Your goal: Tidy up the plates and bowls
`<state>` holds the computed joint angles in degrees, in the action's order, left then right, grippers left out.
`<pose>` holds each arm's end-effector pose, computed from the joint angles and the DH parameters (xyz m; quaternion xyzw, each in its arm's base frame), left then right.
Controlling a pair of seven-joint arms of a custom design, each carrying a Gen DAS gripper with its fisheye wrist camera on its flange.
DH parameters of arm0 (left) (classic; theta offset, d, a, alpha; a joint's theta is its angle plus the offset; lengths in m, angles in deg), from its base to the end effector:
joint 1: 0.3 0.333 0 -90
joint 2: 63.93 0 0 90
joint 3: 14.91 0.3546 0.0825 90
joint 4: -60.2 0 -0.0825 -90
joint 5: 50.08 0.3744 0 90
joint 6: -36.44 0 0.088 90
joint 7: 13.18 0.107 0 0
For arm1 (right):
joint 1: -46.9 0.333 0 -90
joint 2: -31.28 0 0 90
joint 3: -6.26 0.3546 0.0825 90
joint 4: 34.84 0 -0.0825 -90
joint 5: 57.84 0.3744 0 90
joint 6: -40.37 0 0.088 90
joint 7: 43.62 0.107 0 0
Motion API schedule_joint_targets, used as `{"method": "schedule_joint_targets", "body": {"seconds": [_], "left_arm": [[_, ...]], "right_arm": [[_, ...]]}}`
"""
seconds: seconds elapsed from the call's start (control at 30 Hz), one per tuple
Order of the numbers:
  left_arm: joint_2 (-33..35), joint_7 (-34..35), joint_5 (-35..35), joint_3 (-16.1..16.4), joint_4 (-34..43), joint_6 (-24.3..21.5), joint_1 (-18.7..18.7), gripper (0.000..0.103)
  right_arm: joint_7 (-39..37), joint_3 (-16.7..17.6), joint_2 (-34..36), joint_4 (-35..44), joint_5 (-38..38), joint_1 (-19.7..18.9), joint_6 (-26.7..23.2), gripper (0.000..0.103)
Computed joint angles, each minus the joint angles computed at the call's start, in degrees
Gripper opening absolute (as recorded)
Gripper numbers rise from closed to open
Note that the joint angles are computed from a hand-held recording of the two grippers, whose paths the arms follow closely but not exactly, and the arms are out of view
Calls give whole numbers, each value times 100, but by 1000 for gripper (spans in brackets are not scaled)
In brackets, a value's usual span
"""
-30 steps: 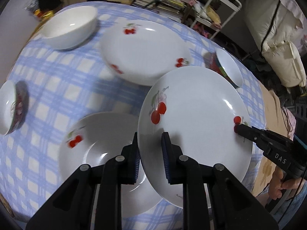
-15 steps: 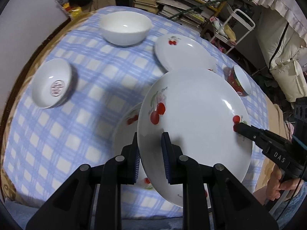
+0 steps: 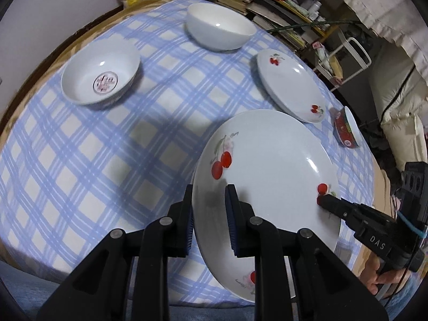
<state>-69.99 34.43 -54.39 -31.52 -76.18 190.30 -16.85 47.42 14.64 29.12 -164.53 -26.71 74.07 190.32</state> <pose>0.4245 -0.2778 0.4498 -0.7634 0.6134 -0.2015 0.0174 0.4429 0.3029 0.4597 -0.7431 0.6183 0.0714 0.2460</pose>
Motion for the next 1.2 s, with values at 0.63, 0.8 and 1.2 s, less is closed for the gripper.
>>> {"method": "schedule_joint_targets", "body": {"seconds": [0.63, 0.8, 1.2], "left_arm": [[428, -429, 481, 56, 87, 69, -66, 20], [541, -487, 619, 94, 185, -24, -96, 20], [682, -567, 559, 148, 243, -102, -174, 20]], "right_arm": [[345, 121, 391, 52, -489, -117, 234, 13], [353, 143, 438, 60, -584, -145, 235, 14], [386, 194, 598, 121, -741, -204, 240, 14]]}}
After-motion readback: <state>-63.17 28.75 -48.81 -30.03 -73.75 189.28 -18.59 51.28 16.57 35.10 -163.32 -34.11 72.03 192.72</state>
